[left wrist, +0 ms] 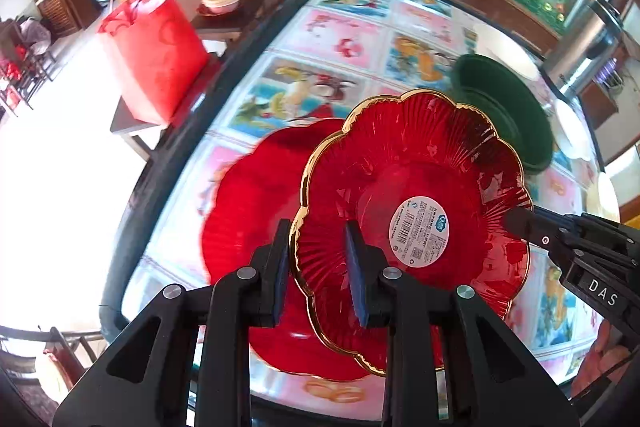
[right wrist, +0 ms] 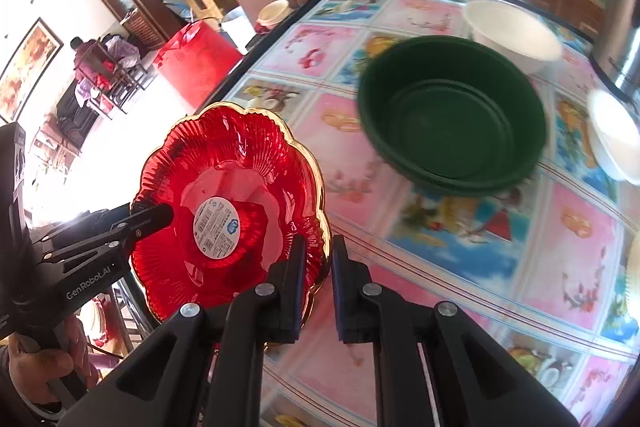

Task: Organize plates and bowls
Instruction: 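Carry the small red plate over the large red plate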

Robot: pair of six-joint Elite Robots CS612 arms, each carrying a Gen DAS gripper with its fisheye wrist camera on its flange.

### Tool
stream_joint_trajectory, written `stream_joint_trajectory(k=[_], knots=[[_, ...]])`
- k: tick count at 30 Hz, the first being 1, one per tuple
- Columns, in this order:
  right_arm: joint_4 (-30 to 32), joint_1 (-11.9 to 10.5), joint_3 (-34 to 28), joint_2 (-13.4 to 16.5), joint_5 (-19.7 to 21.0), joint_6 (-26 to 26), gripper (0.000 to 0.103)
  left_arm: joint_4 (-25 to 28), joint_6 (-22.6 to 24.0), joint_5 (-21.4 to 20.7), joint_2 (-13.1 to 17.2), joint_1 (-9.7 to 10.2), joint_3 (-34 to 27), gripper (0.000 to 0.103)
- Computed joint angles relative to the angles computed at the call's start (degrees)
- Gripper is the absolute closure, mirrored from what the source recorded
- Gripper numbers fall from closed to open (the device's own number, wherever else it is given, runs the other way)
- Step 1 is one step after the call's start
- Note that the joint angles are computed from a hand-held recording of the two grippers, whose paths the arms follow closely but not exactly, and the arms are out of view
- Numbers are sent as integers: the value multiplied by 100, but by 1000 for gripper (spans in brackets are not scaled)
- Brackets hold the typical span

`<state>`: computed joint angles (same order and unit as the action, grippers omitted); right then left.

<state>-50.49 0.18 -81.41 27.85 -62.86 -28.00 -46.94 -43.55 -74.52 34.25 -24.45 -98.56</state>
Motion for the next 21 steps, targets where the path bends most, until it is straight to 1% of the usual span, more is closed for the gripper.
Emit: stream_joint_trajectory(k=[5,11,17,21], knots=[[8,152,110,-13,-117,-83,93,170,-63,11,61,96,-56,78],[26,296,221,14,-360,-124,93,284,-112,-34,153,172,-65,77],[34,418,301,17,-729,-233,90,357,-77,-92,224,199,-40,77],[93,459,320,18,-861,-269,90,391,-77,-152,251,225,-9,76]])
